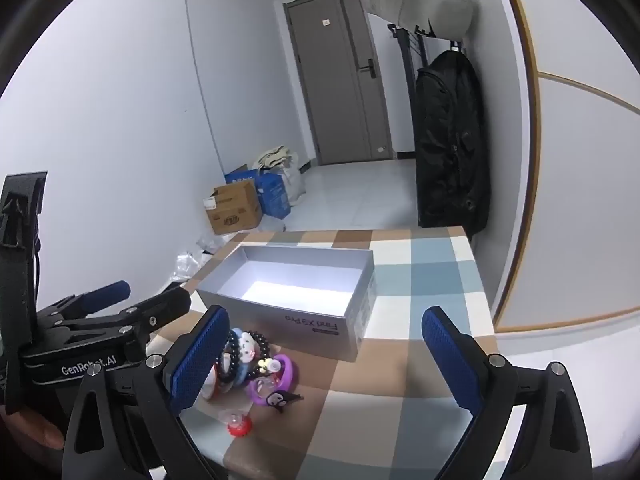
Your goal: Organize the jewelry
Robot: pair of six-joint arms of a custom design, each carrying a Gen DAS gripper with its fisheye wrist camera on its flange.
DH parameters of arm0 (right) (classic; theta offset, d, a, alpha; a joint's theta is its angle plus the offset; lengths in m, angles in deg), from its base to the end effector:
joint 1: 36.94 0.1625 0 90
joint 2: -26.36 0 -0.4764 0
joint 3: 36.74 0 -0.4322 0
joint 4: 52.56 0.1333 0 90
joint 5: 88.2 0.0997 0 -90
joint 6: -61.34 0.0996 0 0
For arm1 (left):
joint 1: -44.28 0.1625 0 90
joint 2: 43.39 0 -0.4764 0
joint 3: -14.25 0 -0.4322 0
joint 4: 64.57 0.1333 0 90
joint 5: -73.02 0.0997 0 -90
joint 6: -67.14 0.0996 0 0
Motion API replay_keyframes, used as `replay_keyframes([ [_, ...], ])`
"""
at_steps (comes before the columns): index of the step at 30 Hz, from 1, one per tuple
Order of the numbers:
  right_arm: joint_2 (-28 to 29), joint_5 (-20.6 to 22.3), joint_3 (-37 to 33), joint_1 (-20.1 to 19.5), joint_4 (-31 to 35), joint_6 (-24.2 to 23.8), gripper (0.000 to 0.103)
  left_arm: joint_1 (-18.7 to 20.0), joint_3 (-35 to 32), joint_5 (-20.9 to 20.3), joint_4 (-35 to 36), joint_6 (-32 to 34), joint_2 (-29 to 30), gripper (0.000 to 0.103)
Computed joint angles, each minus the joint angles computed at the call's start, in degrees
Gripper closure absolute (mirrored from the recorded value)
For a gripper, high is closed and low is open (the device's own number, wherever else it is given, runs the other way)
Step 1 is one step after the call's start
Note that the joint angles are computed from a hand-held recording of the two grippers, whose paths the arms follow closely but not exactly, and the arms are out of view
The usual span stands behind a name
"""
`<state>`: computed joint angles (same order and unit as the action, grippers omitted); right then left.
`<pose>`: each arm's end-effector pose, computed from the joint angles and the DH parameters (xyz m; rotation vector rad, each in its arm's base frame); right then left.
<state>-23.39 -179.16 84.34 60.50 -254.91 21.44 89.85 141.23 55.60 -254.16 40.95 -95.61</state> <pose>0.2065 -0.5648 0.1069 1.1001 -2.5311 0.9848 -0.1929 -0.5229 0.1368 -0.0022 2.0444 -1.2191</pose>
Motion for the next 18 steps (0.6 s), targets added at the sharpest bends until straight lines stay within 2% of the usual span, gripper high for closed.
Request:
replay_keyframes([
  [2, 0.0, 0.2, 0.0, 0.0, 0.0, 0.2, 0.005, -0.1, -0.1, 0.3, 1.6, -1.3, -0.3, 0.001],
  [5, 0.2, 0.1, 0.0, 0.1, -0.1, -0.4, 0.005, 0.0, -0.4, 0.5, -2.3, 2.9, 0.8, 0.001],
  [6, 0.0, 0.8, 0.1, -0.2, -0.3, 0.9, 0.005, -0.4, -0.1, 0.9, -4.7, 4.5, 1.6, 0.001],
  [18, 0.0, 0.0, 0.0, -0.1, 0.4, 0.0, 0.005, -0.1, 0.1, -0.8, -4.1, 5.0, 0.5, 0.001],
])
